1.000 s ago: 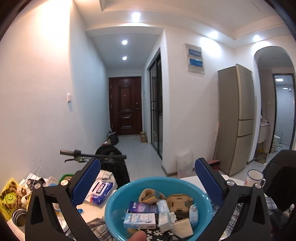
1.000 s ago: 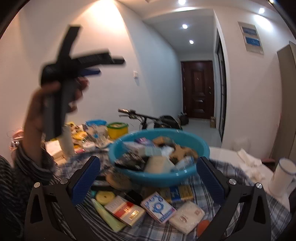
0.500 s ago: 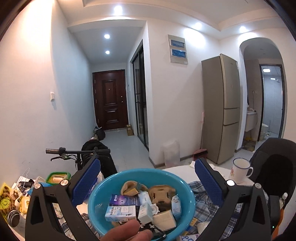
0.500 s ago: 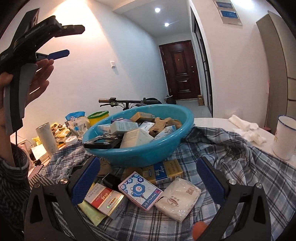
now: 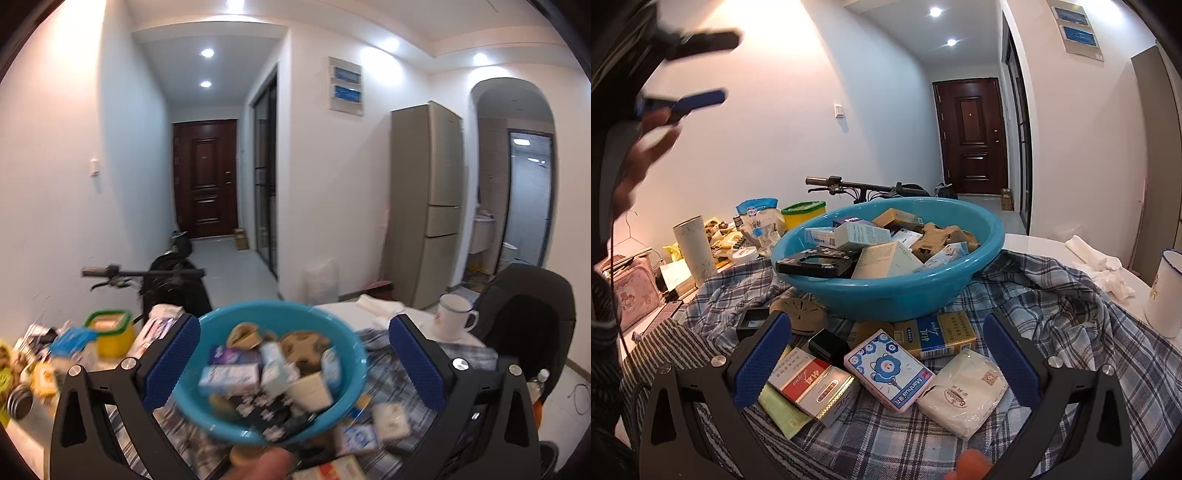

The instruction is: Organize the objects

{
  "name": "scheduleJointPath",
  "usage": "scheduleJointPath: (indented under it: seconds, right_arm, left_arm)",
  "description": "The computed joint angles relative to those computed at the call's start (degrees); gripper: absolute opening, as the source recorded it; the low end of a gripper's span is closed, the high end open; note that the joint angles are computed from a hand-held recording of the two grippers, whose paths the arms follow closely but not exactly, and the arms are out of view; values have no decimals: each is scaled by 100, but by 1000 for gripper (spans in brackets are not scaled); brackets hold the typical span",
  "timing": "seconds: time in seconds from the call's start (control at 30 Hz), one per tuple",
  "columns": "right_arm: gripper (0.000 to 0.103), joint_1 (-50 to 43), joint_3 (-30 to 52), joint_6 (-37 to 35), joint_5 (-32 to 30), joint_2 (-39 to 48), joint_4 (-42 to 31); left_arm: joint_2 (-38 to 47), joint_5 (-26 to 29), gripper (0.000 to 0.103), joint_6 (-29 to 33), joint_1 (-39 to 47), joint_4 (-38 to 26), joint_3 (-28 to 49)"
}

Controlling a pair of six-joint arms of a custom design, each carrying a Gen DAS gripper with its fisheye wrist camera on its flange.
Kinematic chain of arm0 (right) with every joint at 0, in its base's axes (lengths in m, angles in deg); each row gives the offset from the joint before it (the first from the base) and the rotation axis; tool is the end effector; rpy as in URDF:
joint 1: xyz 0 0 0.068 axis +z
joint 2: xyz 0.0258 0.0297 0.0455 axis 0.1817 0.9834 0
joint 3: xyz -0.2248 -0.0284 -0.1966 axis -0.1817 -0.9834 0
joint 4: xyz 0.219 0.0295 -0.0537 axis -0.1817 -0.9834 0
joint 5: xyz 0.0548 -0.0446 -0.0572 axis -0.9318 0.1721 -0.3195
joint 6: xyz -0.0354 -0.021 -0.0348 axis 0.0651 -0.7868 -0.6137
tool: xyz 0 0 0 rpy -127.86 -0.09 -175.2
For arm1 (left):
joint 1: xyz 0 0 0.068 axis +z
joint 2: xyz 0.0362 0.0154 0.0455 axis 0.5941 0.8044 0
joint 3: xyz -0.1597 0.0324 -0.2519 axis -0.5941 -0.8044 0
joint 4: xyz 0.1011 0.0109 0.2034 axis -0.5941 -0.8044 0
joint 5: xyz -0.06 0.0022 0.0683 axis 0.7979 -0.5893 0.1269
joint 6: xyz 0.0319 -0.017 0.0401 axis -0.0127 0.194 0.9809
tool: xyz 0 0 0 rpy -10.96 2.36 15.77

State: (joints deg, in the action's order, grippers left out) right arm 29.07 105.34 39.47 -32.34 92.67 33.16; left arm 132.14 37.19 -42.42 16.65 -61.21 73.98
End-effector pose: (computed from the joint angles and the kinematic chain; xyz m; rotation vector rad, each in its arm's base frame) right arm 0.1434 0.0372 0.2854 0.1363 1.9912 0.0783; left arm 0.2220 -0.0981 0.3961 0.8234 1.7704 -0.5941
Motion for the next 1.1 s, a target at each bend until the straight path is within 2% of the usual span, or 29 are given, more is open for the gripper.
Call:
scheduleJointPath:
  seconds: [0.1, 0.27, 0.43, 0.53, 0.67, 0.8, 1.1]
  right_arm:
    - [103, 119, 30, -5, 78, 91, -17]
    - [103, 257, 84, -24, 159, 237, -60]
    - [103, 541, 52, -99, 366, 198, 8]
    - [103, 840, 64, -137, 685, 205, 10]
    - [103, 923, 91, -176, 766, 274, 11]
    - [103, 829, 85, -150, 669, 290, 30]
    - [103, 813, 97, -133, 638, 335, 14]
  left_arm:
    - [-86, 30, 103, 372, 299, -92, -465]
    - [573, 925, 103, 1565, 847, -934, -760]
    - [1267, 690, 103, 2593, 792, -1114, -833]
    - [2035, 643, 103, 2933, 712, -1396, -407]
    - [3140, 480, 103, 2893, 520, -1982, 488]
    - [3587, -20, 103, 2664, 332, -1549, 541]
    - [4149, -448, 103, 2557, 161, -1216, 628]
